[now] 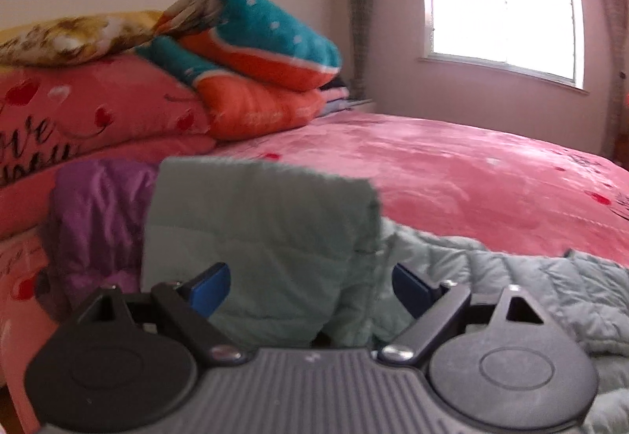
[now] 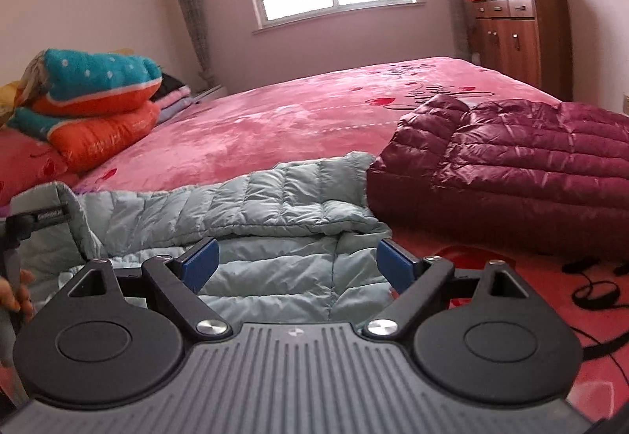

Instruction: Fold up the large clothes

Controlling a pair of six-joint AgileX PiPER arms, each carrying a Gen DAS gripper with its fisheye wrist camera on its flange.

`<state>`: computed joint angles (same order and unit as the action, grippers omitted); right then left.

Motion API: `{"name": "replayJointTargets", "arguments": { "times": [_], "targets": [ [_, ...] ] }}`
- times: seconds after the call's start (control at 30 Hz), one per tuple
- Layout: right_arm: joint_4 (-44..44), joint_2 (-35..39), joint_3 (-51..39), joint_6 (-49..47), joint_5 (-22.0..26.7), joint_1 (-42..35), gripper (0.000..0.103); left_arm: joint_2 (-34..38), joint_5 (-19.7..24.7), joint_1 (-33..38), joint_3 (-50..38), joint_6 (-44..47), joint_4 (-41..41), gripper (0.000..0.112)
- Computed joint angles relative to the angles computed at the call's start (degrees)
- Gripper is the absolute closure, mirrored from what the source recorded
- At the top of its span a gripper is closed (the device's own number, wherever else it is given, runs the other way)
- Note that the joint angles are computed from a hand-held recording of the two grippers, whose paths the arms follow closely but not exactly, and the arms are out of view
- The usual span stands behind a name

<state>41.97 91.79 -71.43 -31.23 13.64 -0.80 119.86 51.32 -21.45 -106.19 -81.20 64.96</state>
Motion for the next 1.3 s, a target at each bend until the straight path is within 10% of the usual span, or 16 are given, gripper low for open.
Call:
{"name": "replayJointTargets", "arguments": {
  "times": [0.2,0.6,0.8,1.03,1.3],
  "targets": [
    [7.08,2.68,-2.03,-6.1,3.92,-1.34,0.0,-5.71,1.04,0.6,10.54,-7.03,5.65,0.025],
    [12.29,3.63,-3.13,-9.21,8.32,-3.18,0.0,-17.31,-27.81,17.06,30.28,-22.88,11.37,0.027],
    [12.72,4.05,-3.24,-9.15,8.23,-3.3,0.0,-14.03,-32.45,18.6,27.51,-11.12,0.54,0.047],
    [10.21,4.57,-3.7,-6.57,8.41,-3.17,0.0,-13.99,-31.8,20.23,24.57,8.03,-22.74,0.106],
    [14.25,4.26,-3.24,-7.7,8.6,-4.42,0.0,-21.29,-34.0,22.51,19.52,39.48,-51.96,0.11]
  ]
}}
